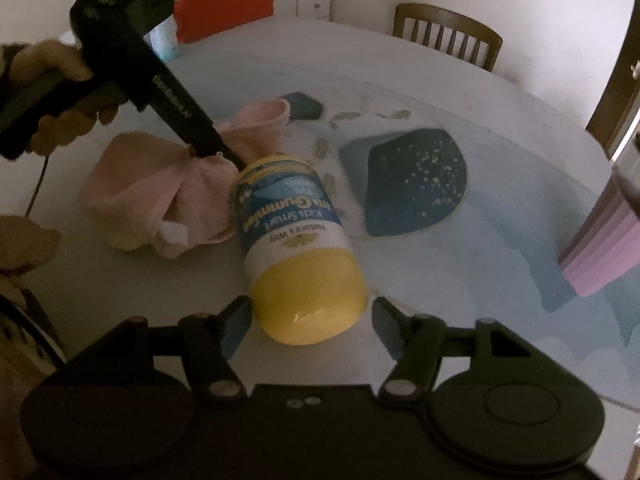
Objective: Clean container
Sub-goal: 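Rub the pink towel over the jar with the left tool while the right tool holds the jar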
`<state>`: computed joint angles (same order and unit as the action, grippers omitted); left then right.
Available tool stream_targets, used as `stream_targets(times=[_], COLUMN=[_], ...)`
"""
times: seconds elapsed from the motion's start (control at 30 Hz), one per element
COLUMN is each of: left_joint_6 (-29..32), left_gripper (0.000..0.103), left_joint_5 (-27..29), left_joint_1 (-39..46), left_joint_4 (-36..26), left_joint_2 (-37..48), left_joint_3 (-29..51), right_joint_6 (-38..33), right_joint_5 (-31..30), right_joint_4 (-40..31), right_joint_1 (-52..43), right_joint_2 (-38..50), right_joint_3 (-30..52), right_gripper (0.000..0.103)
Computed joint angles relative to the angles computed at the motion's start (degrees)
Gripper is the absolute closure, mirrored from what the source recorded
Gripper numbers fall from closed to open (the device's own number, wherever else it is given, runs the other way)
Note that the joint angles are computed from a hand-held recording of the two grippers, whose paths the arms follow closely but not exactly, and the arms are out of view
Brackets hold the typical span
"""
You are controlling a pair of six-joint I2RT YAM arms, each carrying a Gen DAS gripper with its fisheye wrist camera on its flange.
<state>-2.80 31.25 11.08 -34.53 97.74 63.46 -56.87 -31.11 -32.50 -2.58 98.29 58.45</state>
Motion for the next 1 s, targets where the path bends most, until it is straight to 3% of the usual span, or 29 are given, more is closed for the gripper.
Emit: stream_targets(times=[0.3,0.57,0.7,0.87,1.0], left_joint_6=[2.3,6.3,9.4,14.1,16.3], left_gripper=[0.093,0.092,0.092,0.092,0.092], left_joint_5=[-1.1,-0.5,0.8,1.3,-2.2], left_joint_1=[-1.4,-3.0,-5.0,-10.0,-14.3], left_joint_4=[-0.1,-2.3,-3.5,-4.3,-3.0], left_joint_2=[-4.2,-12.0,-15.2,-14.8,-10.0], left_joint_3=[-2.3,-3.7,-2.0,2.5,6.0], right_joint_6=[4.3,17.6,21.0,20.9,19.7], right_joint_5=[-5.3,-9.6,-10.8,-11.3,-11.0], right_joint_4=[-11.4,-24.7,-32.0,-33.6,-34.1], right_joint_1=[-2.9,-5.5,-6.4,-6.6,-6.7], right_joint_2=[5.4,17.0,23.3,25.0,25.1], right_joint_3=[8.5,21.8,29.1,31.3,31.8], right_gripper=[0.041,0.041,0.041,0.041,0.041])
